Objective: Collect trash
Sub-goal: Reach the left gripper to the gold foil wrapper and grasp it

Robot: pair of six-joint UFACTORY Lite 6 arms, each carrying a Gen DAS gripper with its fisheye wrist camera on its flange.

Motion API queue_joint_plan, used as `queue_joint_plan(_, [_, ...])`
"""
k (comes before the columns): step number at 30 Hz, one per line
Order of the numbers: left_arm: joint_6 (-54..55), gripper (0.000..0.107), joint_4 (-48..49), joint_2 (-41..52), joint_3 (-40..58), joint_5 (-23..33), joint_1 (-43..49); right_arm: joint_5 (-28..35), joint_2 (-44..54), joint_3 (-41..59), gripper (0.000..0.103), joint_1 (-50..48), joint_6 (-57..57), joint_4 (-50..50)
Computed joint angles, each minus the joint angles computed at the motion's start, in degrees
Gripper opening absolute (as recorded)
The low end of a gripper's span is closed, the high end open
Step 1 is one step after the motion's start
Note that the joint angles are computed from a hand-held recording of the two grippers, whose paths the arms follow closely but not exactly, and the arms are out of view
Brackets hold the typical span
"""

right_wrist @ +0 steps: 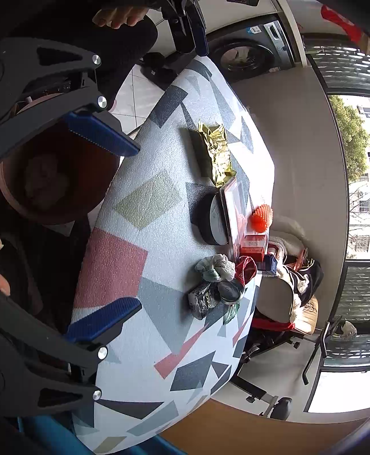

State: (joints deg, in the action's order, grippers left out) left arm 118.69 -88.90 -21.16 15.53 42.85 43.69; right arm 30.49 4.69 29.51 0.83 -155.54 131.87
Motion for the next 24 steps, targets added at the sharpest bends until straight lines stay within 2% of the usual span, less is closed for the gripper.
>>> queue_joint_plan(4, [-5.9, 0.097, 3.5, 6.3, 5.9, -0.8, -0.7, -0.3, 1.0, 0.8, 0.097, -0.1, 0.6, 0.1])
queue_joint_plan(8, [-12.4, 0.097, 4.4, 10.9, 11.4, -6.4, -3.9, -1.6, 2.6, 2.2, 0.097, 0.8, 2.0, -1.3])
queue_joint_plan(10, [-17.1, 0.097, 5.4, 14.7, 15.2, -8.3, -5.0, -2.4, 2.8, 2.1, 0.097, 1.9, -1.0, 2.2])
queue_joint_plan(14, [-28.3, 0.097, 8.3, 24.5, 25.0, -6.9, -5.7, -3.6, 3.7, 2.6, 0.097, 3.6, -5.6, 8.6])
queue_joint_plan(18, [-44.4, 0.085, 12.7, 35.1, 36.8, -6.2, -8.8, -4.3, 5.6, 4.3, 0.097, 4.0, -4.8, 8.1])
queue_joint_plan(24, [-61.5, 0.085, 15.7, 50.3, 51.9, -2.6, -13.1, -4.8, 7.6, 6.7, 0.097, 3.8, -1.3, 6.6])
